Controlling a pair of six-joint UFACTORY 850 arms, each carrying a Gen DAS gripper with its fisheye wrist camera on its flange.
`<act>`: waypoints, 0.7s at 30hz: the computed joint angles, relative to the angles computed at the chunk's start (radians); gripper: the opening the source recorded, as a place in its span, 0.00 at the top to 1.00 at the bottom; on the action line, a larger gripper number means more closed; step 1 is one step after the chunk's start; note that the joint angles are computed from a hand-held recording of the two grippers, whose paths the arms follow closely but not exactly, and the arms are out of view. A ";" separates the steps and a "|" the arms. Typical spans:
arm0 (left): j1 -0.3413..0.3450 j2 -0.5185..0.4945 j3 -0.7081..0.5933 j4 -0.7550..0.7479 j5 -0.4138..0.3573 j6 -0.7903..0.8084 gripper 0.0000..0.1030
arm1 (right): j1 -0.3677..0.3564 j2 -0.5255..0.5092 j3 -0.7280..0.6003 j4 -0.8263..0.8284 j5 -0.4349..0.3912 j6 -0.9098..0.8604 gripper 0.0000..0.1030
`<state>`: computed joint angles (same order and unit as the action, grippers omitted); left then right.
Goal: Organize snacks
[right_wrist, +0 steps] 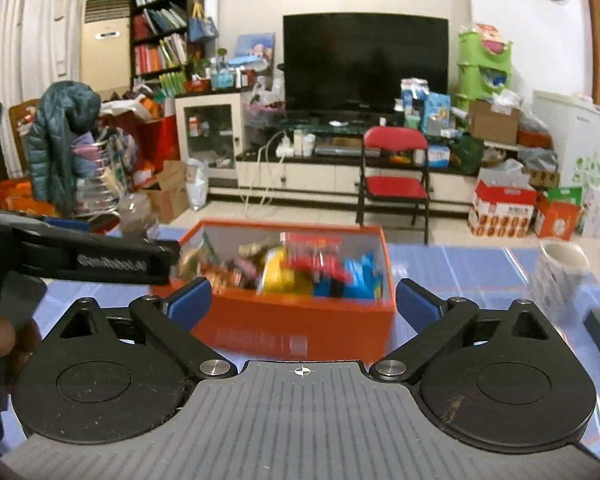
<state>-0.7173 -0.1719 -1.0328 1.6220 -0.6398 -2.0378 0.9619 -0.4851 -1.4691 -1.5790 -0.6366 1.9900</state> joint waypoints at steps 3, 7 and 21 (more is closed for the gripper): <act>-0.054 0.033 0.054 -0.057 -0.061 -0.018 0.01 | 0.032 0.049 0.087 0.015 -0.010 0.046 0.11; -0.092 0.035 0.069 -0.142 -0.109 -0.011 0.01 | 0.065 0.067 0.122 0.059 -0.065 0.012 0.11; -0.111 0.060 0.075 -0.207 -0.161 0.060 0.01 | 0.091 0.023 -0.035 0.314 -0.168 -0.199 0.07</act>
<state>-0.8281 -0.1116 -0.9578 1.4155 -0.8011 -1.9781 1.0534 -0.4619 -1.5039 -1.2651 -0.8044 1.7914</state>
